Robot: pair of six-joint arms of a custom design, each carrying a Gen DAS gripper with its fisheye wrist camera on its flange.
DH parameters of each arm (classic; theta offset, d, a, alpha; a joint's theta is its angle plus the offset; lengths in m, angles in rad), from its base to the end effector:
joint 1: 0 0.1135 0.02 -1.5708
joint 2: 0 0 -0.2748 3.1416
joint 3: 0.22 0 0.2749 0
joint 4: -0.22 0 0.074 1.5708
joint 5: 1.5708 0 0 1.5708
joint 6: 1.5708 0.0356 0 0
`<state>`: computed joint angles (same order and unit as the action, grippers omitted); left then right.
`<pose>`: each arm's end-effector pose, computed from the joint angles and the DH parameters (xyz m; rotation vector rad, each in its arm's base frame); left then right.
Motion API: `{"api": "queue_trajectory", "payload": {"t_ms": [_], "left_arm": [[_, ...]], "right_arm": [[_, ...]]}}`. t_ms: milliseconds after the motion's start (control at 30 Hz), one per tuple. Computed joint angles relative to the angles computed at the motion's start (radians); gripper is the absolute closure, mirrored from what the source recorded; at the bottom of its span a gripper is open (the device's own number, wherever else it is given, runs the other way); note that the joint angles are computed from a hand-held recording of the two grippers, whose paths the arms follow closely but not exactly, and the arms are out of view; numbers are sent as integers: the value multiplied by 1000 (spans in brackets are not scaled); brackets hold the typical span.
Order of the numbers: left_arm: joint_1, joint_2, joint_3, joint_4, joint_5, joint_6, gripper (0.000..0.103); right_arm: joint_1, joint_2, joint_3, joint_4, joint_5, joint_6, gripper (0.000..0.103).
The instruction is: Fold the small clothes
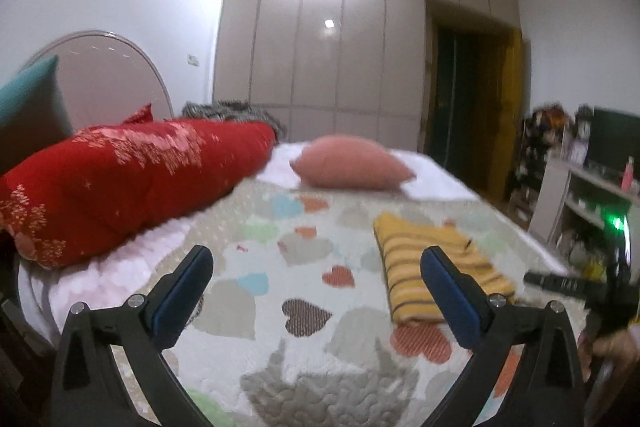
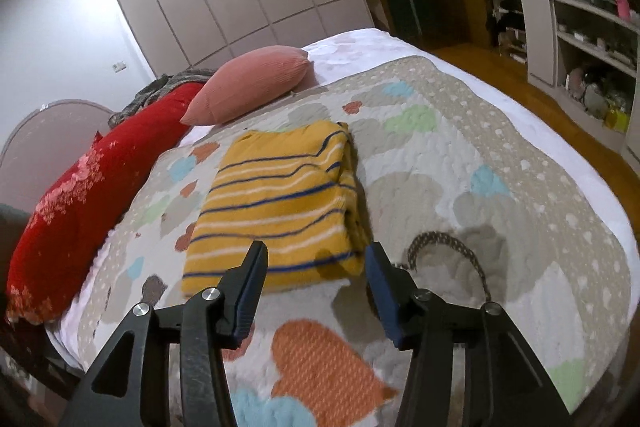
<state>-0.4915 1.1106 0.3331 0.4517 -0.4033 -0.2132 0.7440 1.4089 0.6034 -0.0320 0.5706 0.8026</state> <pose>0.2114 -0.0973 0.1801 -0.0122 1.8708 -0.1033 0.2149 0.1717 0.1556 0.3172 2.2270 0.1304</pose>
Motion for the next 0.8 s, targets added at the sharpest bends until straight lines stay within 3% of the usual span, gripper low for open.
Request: {"api": "queue_trajectory", "payload": {"t_ms": [133, 333, 533, 800], "left_arm": [[25, -98, 14, -136, 58, -6, 0], [-15, -166, 12, -203, 30, -17, 0], [-1, -23, 85, -296, 125, -61, 0], [-26, 108, 124, -336, 123, -103, 0]], "right_arm": [[95, -30, 8, -58, 73, 46, 42], [179, -5, 39, -95, 132, 88, 40], [186, 41, 39, -97, 136, 101, 39], [170, 41, -6, -80, 119, 127, 37]]}}
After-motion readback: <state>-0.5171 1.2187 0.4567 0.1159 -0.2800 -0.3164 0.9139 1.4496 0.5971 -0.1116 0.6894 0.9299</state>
